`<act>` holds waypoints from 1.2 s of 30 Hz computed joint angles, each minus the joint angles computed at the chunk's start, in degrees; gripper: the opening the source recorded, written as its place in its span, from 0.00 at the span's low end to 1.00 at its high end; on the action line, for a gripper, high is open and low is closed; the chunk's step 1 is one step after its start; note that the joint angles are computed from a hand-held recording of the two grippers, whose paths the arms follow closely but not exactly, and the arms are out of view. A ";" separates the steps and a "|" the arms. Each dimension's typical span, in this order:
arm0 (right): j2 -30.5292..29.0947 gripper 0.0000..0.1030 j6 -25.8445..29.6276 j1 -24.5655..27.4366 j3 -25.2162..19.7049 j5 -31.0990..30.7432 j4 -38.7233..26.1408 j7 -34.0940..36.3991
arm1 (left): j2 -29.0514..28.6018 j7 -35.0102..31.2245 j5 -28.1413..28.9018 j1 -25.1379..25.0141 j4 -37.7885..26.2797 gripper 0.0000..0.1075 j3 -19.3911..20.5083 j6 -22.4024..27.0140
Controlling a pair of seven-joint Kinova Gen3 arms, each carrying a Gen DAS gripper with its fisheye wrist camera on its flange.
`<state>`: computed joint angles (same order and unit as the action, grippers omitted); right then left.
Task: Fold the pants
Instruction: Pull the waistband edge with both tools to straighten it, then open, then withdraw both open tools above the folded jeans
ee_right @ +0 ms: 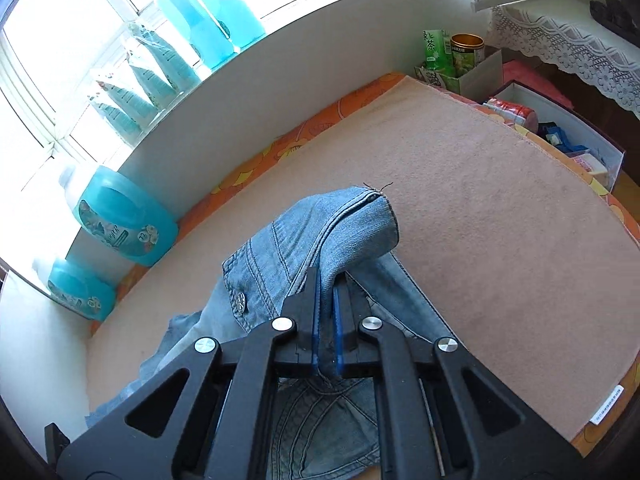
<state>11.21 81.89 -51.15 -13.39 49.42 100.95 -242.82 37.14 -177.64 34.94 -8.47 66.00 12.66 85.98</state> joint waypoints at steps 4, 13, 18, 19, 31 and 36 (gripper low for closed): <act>1.49 0.06 2.53 -3.74 -1.46 -1.81 0.57 -6.65 | -1.62 -4.19 -1.33 -0.97 2.73 0.04 -0.07 1.12; 3.32 0.06 -3.62 -6.69 -1.14 -5.13 6.94 -18.54 | -2.05 -5.65 -4.16 -0.21 4.65 0.04 -1.86 2.13; 3.86 0.06 -5.99 -6.11 -0.47 -5.81 7.73 -17.91 | -2.37 -6.20 -5.71 0.31 6.17 0.04 -2.25 0.57; 3.81 0.06 -6.31 -6.13 -0.40 -5.76 8.04 -18.00 | -2.35 -6.12 -5.89 0.37 6.26 0.04 -2.28 0.45; 5.26 0.23 -1.90 -4.63 0.47 -11.26 2.65 -7.74 | -2.97 -5.41 -5.83 -0.50 6.33 0.17 -2.58 1.41; 7.04 0.29 7.59 -8.21 0.90 -10.05 -3.91 -4.67 | -0.93 -0.66 -2.87 -3.50 -0.17 0.29 -2.85 6.28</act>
<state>18.25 89.48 -59.36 -12.49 39.37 97.04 -247.49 36.21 -178.30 32.07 -11.97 65.82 9.81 92.26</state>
